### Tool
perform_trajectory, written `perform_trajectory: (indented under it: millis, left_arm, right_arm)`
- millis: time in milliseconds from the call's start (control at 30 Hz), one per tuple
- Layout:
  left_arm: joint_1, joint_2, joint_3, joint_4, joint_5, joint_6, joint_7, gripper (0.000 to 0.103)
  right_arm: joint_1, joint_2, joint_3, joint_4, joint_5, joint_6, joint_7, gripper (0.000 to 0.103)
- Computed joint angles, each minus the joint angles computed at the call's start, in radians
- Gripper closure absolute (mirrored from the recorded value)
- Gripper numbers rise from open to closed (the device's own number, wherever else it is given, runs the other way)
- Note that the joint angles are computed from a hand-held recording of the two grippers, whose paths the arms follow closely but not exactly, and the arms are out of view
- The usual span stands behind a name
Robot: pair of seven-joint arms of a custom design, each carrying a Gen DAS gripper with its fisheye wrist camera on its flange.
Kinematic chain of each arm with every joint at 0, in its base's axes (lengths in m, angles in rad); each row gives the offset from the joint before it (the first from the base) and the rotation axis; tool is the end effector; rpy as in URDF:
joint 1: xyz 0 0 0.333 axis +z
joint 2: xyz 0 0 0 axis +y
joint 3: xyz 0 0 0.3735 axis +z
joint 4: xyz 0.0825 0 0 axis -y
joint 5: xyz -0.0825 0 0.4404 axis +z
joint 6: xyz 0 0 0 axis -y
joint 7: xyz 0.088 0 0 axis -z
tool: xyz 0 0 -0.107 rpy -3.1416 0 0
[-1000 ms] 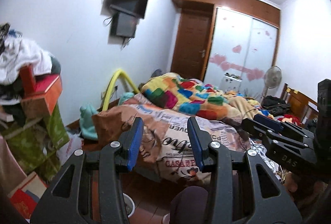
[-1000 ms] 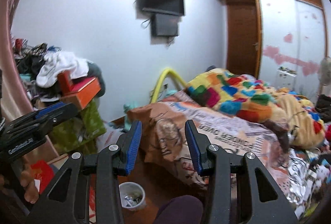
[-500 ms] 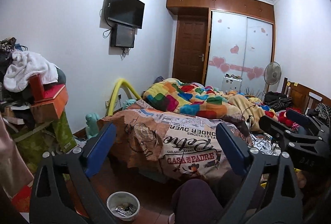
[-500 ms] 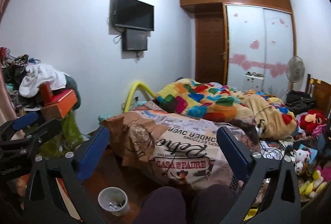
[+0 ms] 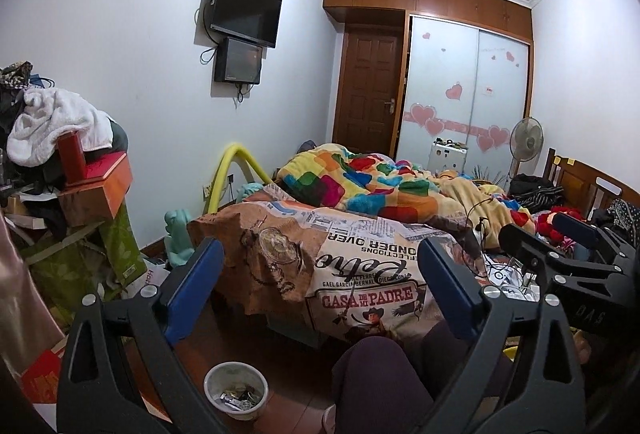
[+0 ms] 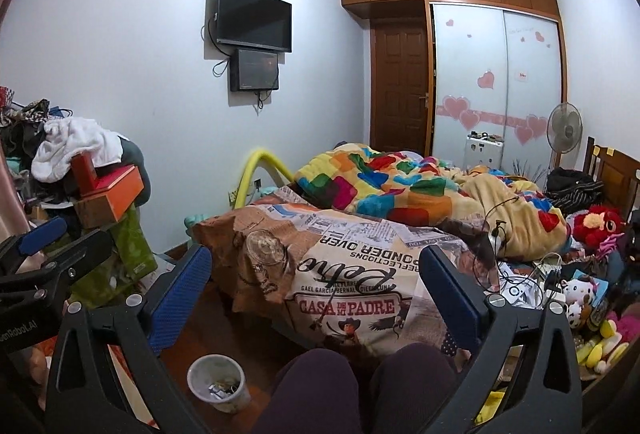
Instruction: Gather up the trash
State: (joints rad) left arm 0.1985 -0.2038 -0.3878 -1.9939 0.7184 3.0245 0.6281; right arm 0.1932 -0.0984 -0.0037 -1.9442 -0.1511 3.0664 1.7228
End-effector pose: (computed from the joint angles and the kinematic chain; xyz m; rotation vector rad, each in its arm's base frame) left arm 0.5609 -0.1834 0.7164 -1.4992 1.4319 -1.1648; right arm 0.6087 0.1288 0.7177 -1.5627 1.3040 -0.9154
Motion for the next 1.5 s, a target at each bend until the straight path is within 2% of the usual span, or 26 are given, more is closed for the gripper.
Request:
perform_trajectory:
  millis: [400,1000,1500]
  left_arm:
    - [-0.006,-0.002,0.006,-0.007,-0.016,-0.003,0.013,0.005]
    - [0.012,-0.013,-0.004,-0.024,-0.016,0.003,-0.002,0.005]
    - [0.037,-0.025,-0.024,-0.044,-0.047,0.011,0.017,0.005]
  right_arm:
    - [0.017,-0.008,-0.014,-0.008,0.046,0.011,-0.052,0.0]
    - [0.003,-0.01,0.003,-0.005,0.002,0.004,-0.01,0.0]
    - [0.018,-0.008,-0.007,-0.003,0.033,0.002,-0.045,0.0]
